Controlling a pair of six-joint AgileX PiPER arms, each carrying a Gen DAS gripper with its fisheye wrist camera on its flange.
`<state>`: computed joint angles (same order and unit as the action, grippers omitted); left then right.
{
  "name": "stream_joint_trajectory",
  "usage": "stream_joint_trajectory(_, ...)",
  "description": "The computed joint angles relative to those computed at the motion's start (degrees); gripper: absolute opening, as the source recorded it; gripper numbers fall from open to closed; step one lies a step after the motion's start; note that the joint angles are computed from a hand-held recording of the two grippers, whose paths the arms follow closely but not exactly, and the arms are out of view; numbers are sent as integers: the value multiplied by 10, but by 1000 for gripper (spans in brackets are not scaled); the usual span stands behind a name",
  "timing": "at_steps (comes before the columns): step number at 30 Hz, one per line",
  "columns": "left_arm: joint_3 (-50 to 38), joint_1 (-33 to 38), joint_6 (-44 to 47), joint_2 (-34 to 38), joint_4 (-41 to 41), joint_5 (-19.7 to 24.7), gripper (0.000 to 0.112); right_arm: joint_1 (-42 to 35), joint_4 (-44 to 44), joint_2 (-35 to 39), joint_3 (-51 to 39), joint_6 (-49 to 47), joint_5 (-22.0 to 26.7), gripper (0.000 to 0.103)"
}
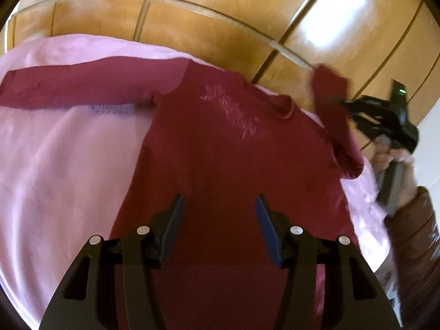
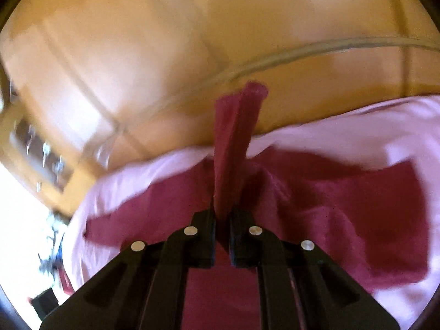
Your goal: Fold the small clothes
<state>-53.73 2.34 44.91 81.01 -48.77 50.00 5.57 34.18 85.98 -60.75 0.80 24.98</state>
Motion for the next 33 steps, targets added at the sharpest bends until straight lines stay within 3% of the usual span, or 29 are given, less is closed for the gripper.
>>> stream_joint_trajectory(2, -13, 3, -1, 8, -5, 6, 53, 38, -4, 21, -11, 7, -2, 14)
stream_joint_trajectory(4, -26, 1, -4, 17, -8, 9, 53, 50, 13, 31, -15, -14, -5, 45)
stream_joint_trajectory(6, -36, 1, -4, 24, -14, 13, 53, 58, 14, 0, 13, -7, -22, 54)
stream_joint_trajectory(12, -88, -29, -9, 68, -30, 2, 53, 8, 20, -117, 134, -40, -26, 61)
stream_joint_trajectory(15, -136, -62, -40, 110, -18, -17, 53, -10, -47, -194, 210, 22, -14, 65)
stream_joint_trajectory(18, -197, -94, -79, 165, 0, -20, 53, -64, -114, -271, 267, 76, 30, 70)
stream_joint_trajectory(21, -255, -125, -122, 223, 25, -23, 53, -152, -65, -302, 310, 22, 57, 74)
stream_joint_trajectory(25, -325, -168, -190, 294, 69, -20, 53, -245, 12, -272, 334, -79, 60, 74)
stream_joint_trajectory(26, -335, -175, -198, 305, 72, -22, 50, -246, 19, -250, 333, -84, 41, 74)
stream_joint_trajectory(28, -358, -190, -221, 324, 94, -21, 21, -254, 57, -209, 327, -121, 14, 74)
stream_joint_trajectory(30, -379, -197, -230, 332, 108, -16, 6, -248, 52, -176, 311, -109, -15, 74)
stream_joint_trajectory(32, -389, -191, -212, 318, 89, -27, 4, -240, 40, -153, 291, -88, -44, 74)
stream_joint_trajectory(33, -390, -181, -198, 308, 65, -26, 4, -261, 26, -169, 292, -82, -32, 74)
